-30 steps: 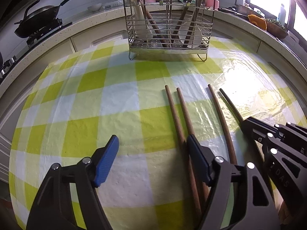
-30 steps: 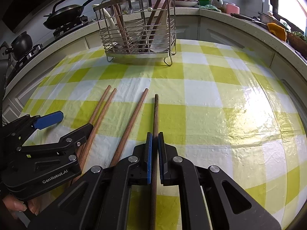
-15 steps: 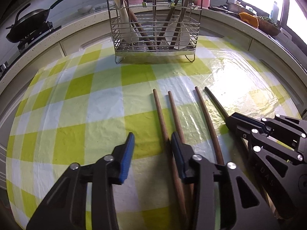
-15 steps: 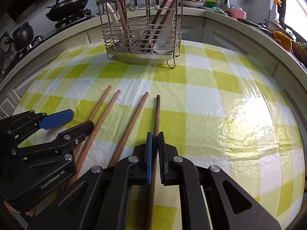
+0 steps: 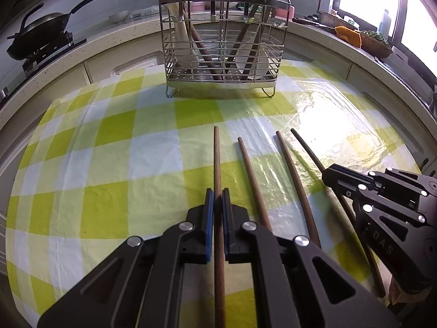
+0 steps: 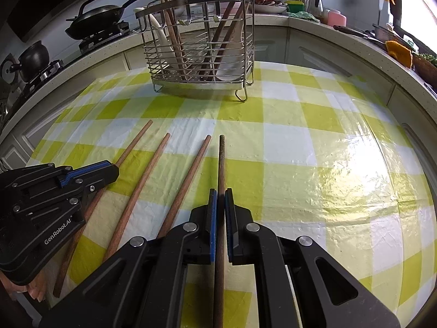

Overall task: Organize utensils
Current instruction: 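Lift chopstick upright with left tool while right tool carries its chopstick toward the rack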

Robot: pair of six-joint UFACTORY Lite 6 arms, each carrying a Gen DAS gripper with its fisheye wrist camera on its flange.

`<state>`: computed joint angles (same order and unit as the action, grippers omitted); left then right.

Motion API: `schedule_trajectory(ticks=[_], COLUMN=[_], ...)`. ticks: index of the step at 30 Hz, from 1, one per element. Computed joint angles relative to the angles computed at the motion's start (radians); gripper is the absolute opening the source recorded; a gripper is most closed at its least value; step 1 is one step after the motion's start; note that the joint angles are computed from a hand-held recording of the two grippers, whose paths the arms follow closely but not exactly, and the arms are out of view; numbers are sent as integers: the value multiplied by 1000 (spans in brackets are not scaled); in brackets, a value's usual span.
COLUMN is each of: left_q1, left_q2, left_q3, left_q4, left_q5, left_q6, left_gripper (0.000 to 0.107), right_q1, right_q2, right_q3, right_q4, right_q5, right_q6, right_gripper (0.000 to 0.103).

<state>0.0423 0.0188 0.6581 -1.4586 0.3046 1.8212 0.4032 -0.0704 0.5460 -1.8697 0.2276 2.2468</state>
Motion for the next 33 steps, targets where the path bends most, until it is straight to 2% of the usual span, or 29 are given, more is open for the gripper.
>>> schedule_trajectory(ticks=[7,20,33], left_q1=[62,166,270], left_q2=[-72,-297,-513], left_q3=[-4,-25,-44], left_q4=[52,252,310], left_q5=[54,189,317], left_q6=[-60,-255,-323], left_gripper=[6,6,6], right_q1=[15,83,181], right_q2=[-92,-331,-519], right_q3=[-28,-53,-65], right_q4=[74,444,629], right_q5=[22,101,217], right_q6=[-63,-433,-611], right_gripper=[7,7,7])
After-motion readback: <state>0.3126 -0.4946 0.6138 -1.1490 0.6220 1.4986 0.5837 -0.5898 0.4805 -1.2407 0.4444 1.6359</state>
